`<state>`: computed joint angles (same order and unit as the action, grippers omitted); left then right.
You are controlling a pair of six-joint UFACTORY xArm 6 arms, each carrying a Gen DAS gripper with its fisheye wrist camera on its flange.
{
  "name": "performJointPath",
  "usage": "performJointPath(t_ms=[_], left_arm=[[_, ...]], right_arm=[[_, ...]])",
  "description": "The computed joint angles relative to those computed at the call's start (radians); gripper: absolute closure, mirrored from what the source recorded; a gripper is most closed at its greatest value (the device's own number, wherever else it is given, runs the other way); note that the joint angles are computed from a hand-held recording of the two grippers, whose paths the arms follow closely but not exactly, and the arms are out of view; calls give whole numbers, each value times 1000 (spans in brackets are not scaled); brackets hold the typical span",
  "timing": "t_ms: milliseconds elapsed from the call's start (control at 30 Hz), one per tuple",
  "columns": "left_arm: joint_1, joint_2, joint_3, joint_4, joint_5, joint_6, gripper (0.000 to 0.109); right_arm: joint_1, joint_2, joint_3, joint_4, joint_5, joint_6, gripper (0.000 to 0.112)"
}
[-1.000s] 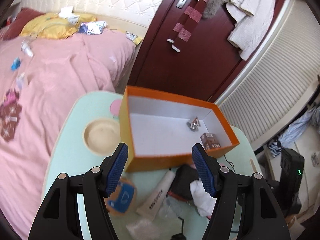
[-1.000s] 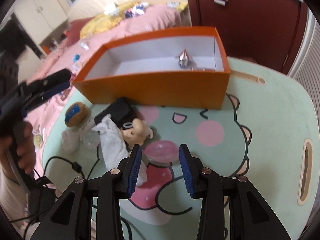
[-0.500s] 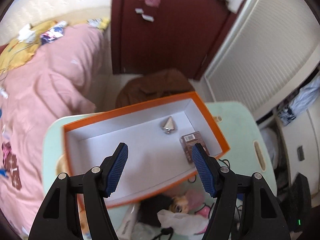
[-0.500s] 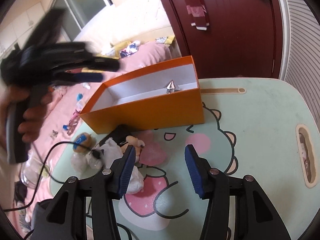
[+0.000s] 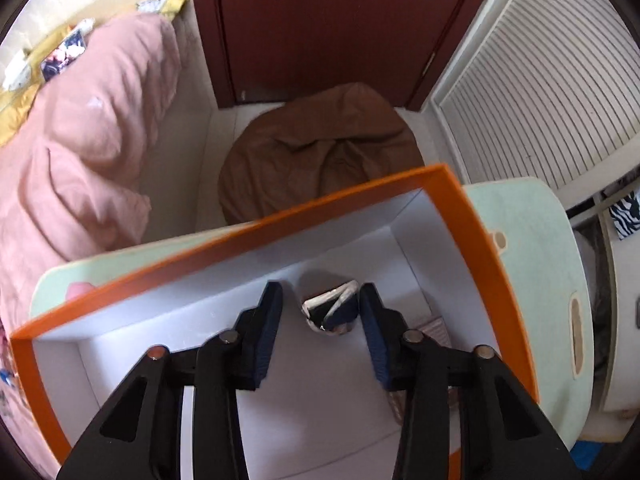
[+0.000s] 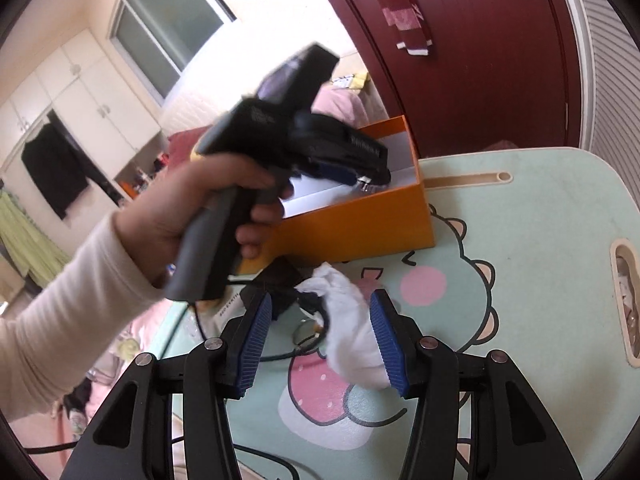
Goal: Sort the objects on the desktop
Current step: 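Grasp the silver cone in the box and set it on the table with the left gripper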
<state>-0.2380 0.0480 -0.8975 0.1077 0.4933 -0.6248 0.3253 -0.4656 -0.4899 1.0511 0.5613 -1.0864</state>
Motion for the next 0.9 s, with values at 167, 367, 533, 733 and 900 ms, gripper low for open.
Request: performJointPath(t_ms=[167,367,533,733,900], left_arm=[[-2,-49,48,2,-27,19,80],[-3,-278,194,75,-91,-83,80],[-15,-523,302,156,-47,-170,80],[-77,-798,435,237,53,-266,80],[-126,-930,593,238,38,-362,80]], right_arm=[[-11,1,-3,-1,9,15,61],[-9,3,0,-13,3,21,61],[-1,3,9,-25,-19,33,61],[1,-9,24,-31,-28,52,61],[29,4,28,-36,-79,48,61]])
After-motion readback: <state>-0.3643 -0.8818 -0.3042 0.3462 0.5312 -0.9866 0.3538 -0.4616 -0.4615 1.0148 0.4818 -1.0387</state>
